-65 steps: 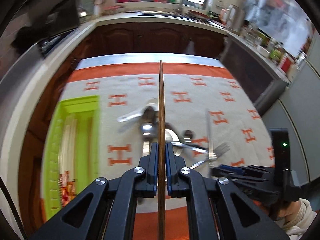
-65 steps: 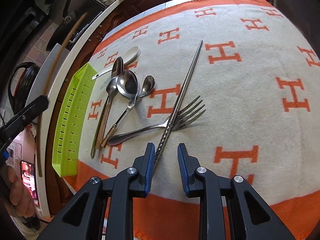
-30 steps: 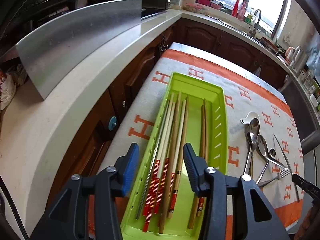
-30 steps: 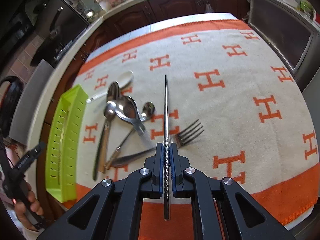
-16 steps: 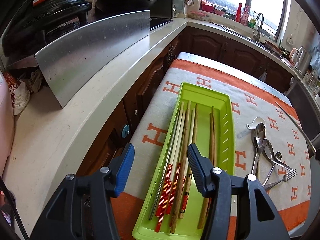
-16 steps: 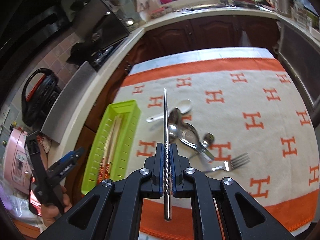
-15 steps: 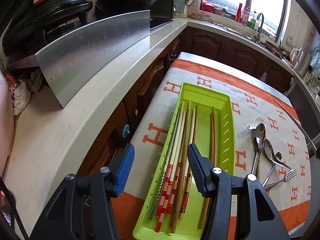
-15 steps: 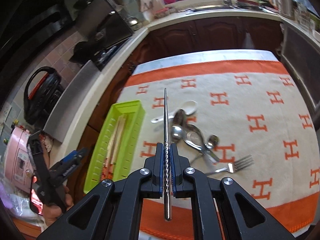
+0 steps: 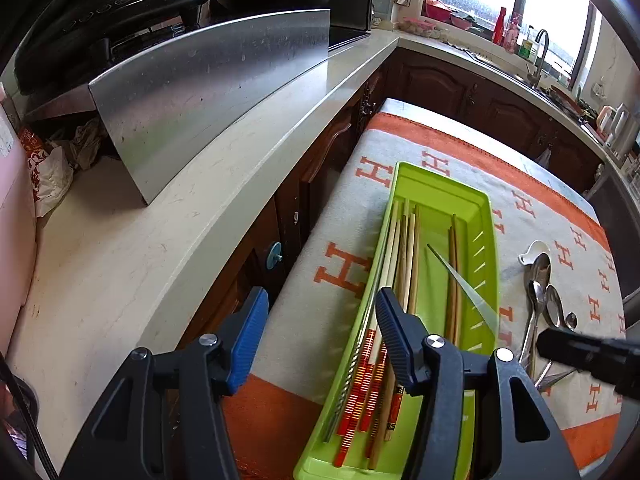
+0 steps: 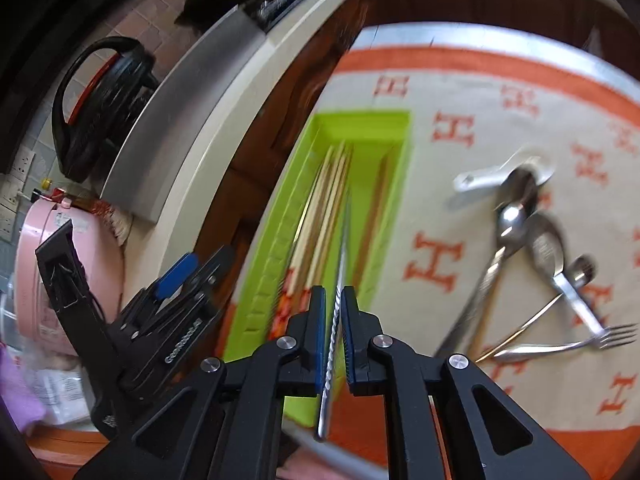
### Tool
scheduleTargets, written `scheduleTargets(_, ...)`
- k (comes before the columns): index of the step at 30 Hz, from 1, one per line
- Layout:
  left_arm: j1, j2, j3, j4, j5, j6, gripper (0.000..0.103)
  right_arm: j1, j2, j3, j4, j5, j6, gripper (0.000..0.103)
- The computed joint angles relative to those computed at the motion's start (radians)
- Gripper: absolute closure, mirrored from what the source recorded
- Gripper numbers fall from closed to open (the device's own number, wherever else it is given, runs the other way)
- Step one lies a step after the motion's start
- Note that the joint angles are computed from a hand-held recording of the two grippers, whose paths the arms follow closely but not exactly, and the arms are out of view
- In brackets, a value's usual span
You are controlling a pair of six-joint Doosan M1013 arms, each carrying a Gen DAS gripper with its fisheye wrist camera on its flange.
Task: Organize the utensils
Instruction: 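Carry the steel chopstick into the green tray and open the right tool, then move both tools over the spoons, left tool toward the white ceramic spoon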
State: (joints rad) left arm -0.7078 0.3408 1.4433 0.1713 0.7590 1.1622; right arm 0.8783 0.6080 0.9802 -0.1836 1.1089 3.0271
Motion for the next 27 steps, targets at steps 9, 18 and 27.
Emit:
scheduleTargets(9,-0.007,0.01,-0.003,-0.006,0.02,0.024,0.048,0.014,-0.007,0.031,-0.03,0.003,-0.025,0.085)
scheduleTargets(18,-0.032,0.008,0.0,-0.03,0.025,0.085,0.048,0.033,-0.085,0.167,-0.104,-0.014,0.074,0.084)
scheduleTargets(27,-0.065,0.007,-0.014,-0.071,0.042,0.166,0.047,0.054,-0.169,0.287,-0.197,-0.017,0.214,0.084)
